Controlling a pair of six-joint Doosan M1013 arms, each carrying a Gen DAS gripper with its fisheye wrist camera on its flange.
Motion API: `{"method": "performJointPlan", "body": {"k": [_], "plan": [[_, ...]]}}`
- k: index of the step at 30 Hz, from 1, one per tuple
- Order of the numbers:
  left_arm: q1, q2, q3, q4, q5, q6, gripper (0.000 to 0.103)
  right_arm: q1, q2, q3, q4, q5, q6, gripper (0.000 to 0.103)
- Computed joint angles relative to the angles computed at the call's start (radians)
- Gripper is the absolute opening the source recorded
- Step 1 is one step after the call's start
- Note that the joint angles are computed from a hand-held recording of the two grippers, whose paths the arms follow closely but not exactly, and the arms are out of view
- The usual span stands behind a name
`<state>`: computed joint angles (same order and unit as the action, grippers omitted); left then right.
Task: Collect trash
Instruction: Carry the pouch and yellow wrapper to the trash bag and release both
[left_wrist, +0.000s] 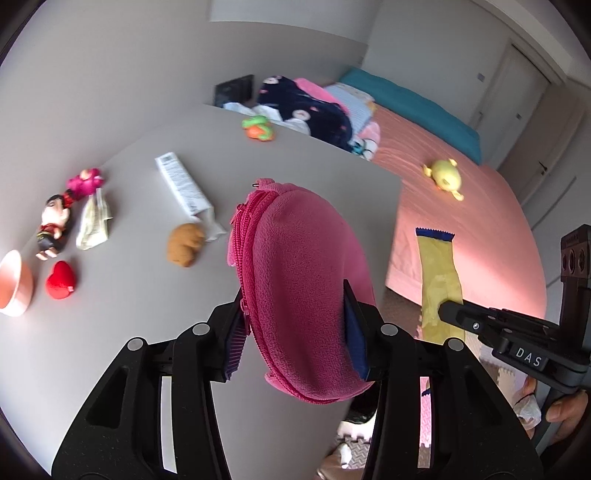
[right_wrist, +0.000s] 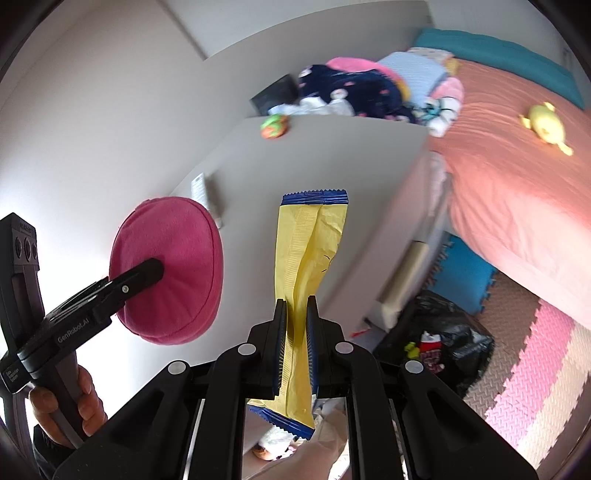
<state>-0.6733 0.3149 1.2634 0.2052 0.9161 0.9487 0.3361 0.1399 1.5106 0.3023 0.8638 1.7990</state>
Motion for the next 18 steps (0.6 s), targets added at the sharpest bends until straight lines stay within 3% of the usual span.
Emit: {"method": "performJointPlan", "body": {"k": [10, 18], "plan": [[-0.073, 0.079, -0.097, -0.112, 0.037, 0.181, 0.046, -0.082, -0.116, 0.129, -0.083, -0.008, 0.123, 0.012], [-0.107, 0.136, -0.164, -0.219, 0.074, 0.313, 0.046, -0.126, -0.169, 0.196, -0.128, -0.008, 0.213, 0.012]]}}
